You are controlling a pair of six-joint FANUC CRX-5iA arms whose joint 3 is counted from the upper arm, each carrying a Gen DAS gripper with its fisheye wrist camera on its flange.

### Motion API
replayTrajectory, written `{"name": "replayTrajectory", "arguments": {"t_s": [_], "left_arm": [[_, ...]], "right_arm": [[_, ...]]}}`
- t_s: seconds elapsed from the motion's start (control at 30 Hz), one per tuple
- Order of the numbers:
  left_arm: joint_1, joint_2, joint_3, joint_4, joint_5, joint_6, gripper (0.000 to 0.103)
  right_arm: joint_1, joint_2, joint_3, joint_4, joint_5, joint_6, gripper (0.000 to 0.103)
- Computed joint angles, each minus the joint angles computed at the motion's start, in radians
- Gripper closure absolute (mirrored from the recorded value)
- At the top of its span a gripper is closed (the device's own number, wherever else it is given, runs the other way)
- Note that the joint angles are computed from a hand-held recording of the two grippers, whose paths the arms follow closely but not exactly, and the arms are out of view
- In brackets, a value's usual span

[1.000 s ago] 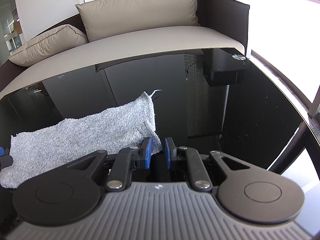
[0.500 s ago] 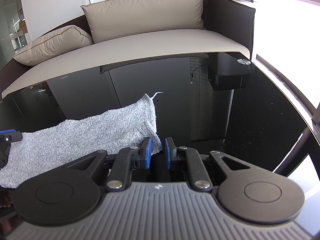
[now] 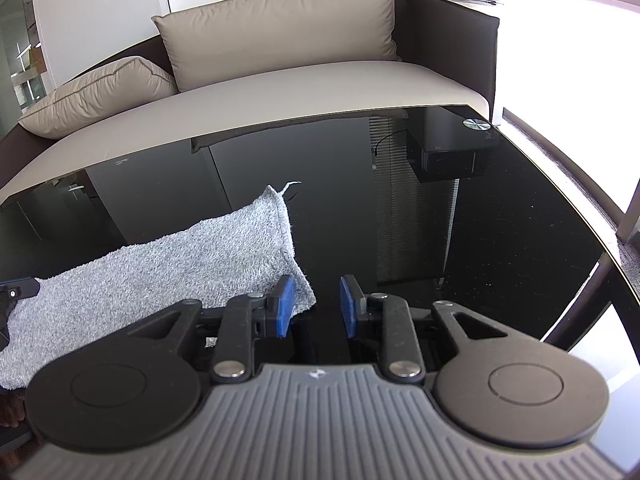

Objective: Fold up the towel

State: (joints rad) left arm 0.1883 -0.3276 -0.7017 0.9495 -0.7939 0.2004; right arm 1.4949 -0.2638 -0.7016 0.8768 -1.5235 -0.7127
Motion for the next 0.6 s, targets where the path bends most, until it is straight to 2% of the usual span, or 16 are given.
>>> {"name": "replayTrajectory", "arguments": {"t_s": [0.17, 0.33, 0.5, 0.6], "left_arm": [[0.017, -0.064, -0.013, -0.08, 0.026, 0.12, 0.096], [0.034, -0.129, -0.03, -0.142, 0.02, 0.184, 0.096], [0.037, -0.193, -0.06, -0.163, 0.002, 0.192, 0.096], [0.053, -0.233, -0.081, -0.155, -0.042, 0.175, 0.096]], "right_arm": [[0.007, 0.002, 0.004, 0.001, 0.009, -0.006, 0.076], [0.016, 0.011, 0.014, 0.008, 0.027, -0.002, 0.076], [0.041, 0.028, 0.03, 0.026, 0.079, -0.003, 0.076], [0.06, 0.053, 0.051, 0.036, 0.1, 0.002, 0.075]]}}
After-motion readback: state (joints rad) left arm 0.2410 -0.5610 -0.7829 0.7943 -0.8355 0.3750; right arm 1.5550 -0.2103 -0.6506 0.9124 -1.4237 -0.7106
